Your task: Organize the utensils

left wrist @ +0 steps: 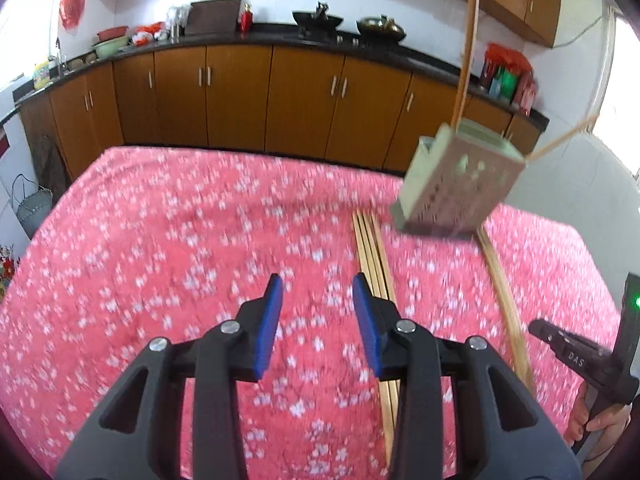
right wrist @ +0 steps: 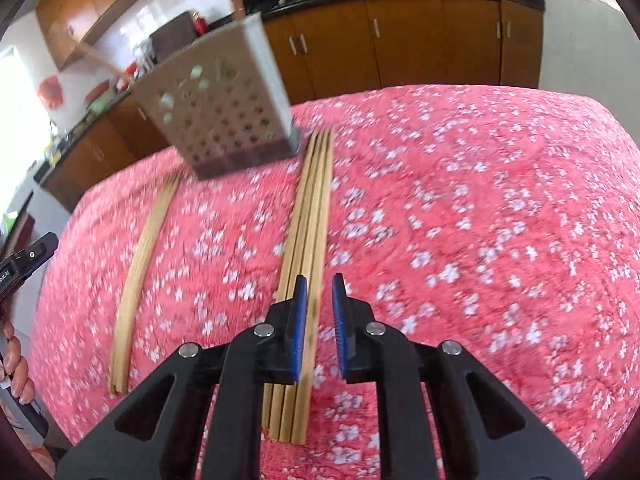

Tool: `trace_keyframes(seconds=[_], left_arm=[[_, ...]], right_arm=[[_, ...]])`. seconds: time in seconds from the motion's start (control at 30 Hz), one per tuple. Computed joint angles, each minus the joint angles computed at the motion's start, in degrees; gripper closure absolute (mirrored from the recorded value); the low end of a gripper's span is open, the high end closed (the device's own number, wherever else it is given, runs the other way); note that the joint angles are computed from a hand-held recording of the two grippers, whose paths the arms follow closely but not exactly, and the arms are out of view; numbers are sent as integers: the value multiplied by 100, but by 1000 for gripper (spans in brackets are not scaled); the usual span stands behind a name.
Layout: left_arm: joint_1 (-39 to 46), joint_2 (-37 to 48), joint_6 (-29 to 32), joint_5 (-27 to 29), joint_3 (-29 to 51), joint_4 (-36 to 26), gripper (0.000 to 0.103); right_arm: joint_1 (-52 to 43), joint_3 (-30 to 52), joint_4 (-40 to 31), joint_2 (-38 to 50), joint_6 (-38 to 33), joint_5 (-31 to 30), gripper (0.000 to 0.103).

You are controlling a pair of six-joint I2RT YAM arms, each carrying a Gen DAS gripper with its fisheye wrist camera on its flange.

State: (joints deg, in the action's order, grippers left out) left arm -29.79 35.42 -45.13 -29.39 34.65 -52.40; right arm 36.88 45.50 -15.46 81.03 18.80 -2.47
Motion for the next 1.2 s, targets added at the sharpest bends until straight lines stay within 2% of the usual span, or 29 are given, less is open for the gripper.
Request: trace_keyframes(seconds=[0.17,0.3,0.4,0.5,0.63,0.9,1.0,1.2], left_arm=[[-246,151,-293,96,-277,158,66],[-202,308,-255,303,-320,363,66],[-267,377,-257,422,-359,491,71],[-346,526,-244,523,-396,648,77],[-481,717,-269,654,-505,871,84],[-677,1271,-275,737,-636,1308,90],[-765,1457,-334,547,-638,1315,91],[-654,1541,-287,513,-664,1271,93]], right_arm=[[157,-13,56,151,-14,236,93],[142,-7,-36,148,-150,298,93],[218,-48,59,152,-279,482,94],[72,-51,101,191,-69,841,95],[-310,-99,121,151,4,678,95],[-319,-180,167,91,-210,774,95],[-290,-211,175,63,-215,784,95],[-228,-211,152,43,-255,888,95]])
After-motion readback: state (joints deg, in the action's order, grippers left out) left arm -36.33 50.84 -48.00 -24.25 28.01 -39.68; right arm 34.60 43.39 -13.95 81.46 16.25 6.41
